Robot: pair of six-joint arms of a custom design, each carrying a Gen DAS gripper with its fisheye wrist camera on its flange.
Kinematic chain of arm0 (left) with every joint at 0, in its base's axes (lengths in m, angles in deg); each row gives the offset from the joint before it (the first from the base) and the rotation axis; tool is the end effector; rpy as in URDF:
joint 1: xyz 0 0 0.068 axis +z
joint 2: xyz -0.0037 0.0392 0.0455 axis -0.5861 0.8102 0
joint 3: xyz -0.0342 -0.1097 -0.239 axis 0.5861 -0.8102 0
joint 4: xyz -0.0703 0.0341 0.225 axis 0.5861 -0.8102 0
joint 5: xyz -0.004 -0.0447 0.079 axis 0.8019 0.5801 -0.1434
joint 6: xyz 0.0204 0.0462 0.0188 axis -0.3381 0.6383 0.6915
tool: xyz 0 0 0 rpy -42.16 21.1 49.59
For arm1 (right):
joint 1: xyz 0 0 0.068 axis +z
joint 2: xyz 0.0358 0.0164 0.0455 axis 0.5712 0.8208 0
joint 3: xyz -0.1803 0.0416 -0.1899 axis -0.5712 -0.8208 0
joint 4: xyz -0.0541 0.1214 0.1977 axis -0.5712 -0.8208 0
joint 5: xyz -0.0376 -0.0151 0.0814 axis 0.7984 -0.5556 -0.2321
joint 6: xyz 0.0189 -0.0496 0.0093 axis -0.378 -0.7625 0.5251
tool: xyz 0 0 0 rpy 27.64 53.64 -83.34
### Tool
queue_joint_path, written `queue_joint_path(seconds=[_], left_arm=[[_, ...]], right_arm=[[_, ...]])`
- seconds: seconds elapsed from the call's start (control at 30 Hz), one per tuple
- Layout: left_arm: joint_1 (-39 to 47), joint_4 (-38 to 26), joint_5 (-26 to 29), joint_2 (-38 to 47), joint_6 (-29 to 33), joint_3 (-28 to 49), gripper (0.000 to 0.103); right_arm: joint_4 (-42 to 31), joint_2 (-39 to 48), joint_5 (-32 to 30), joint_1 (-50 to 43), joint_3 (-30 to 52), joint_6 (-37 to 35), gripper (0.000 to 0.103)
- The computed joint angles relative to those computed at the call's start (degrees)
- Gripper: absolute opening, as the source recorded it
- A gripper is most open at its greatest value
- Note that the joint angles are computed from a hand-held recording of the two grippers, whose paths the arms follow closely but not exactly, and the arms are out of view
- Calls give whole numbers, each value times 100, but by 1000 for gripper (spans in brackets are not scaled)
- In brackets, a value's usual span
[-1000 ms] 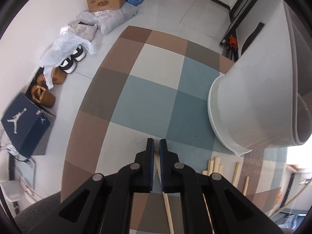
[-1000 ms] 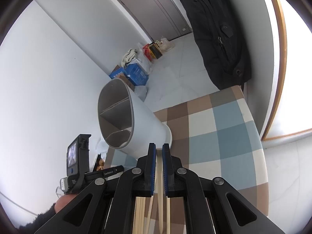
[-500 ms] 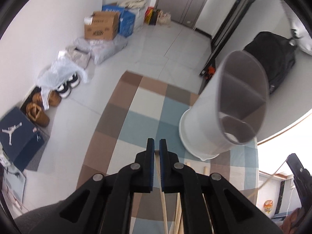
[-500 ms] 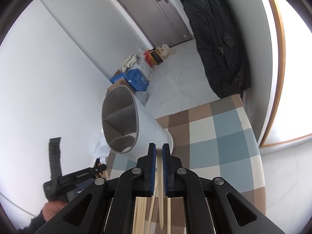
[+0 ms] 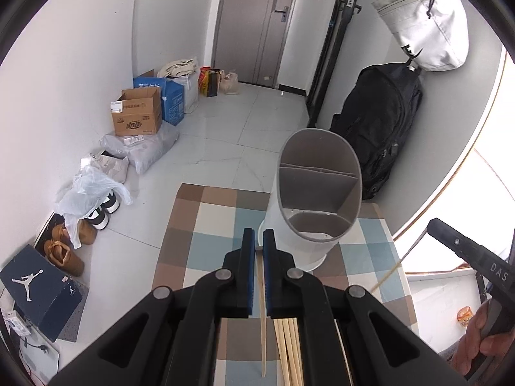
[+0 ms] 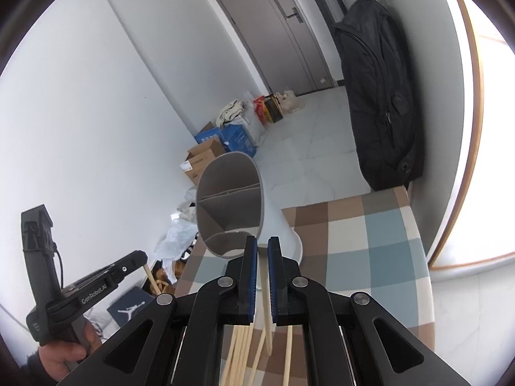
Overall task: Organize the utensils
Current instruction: 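Lift both grippers with their chopsticks and carry them above the utensil holder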
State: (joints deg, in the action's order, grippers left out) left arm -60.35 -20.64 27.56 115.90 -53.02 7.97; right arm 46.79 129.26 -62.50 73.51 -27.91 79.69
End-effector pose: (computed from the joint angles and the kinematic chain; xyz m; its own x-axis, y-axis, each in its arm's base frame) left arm 0.1360 -0.0497 0.1880 -0.6599 -0.2923 -0.6921 -0.2119 0.9562 -0.2018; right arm 0.1964 0.1613 0.1677 -0.6764 -0.0151 -0.7363 -0.4410 0.8091 0.3885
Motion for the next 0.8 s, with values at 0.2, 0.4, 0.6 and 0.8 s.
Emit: queue_joint_path(seconds=[0.2,0.4,0.6,0.8], left_arm=[[133,-56,162,-339,317,-4,1],[-73,-108,61,-295,387,121,1],[-133,-320,117,-456,414,279,1],[-181,-434,150,-369,458,562,1]], right_arm=[[-279,-365,290,249,161,-239,6],[-364,-265,357,405,330,-230,6],[-542,-326,405,564,460,-239,6],[-791,-390,450,681,693,-306,6]])
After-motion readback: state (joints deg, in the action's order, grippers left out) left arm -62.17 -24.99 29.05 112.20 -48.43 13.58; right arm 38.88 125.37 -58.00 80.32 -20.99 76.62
